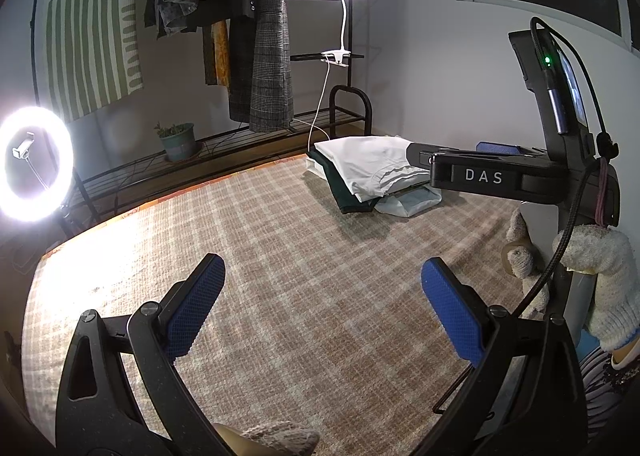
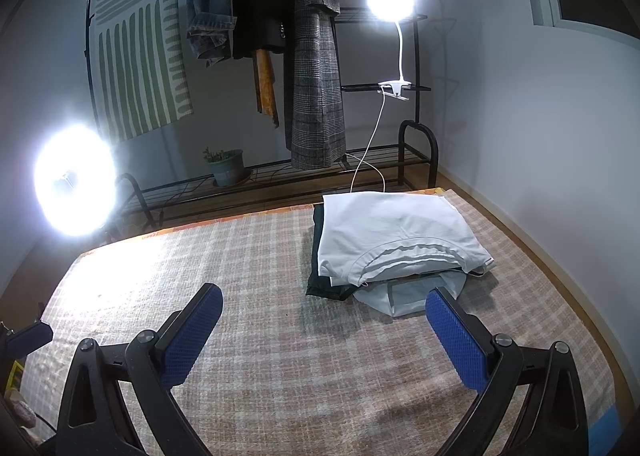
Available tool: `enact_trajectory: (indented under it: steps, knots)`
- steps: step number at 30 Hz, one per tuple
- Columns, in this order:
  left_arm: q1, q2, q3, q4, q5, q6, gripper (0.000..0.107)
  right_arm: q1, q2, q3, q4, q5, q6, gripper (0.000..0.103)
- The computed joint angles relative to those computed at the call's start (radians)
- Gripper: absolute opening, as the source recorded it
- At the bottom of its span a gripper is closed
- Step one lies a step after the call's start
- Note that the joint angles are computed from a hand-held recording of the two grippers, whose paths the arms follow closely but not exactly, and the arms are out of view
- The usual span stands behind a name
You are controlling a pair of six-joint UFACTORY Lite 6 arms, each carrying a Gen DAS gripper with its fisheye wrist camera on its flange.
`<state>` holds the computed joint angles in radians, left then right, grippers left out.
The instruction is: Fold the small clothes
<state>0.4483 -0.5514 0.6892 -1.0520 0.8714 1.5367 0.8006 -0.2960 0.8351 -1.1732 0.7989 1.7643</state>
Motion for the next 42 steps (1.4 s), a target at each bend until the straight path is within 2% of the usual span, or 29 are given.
enact_trajectory:
  steps: [42]
  knots:
    - [0.031, 0.001, 0.008, -0.030, 0.002, 0.035, 0.101, 0.024, 0.023, 0.017, -0.003, 0.013, 0.019, 0.103]
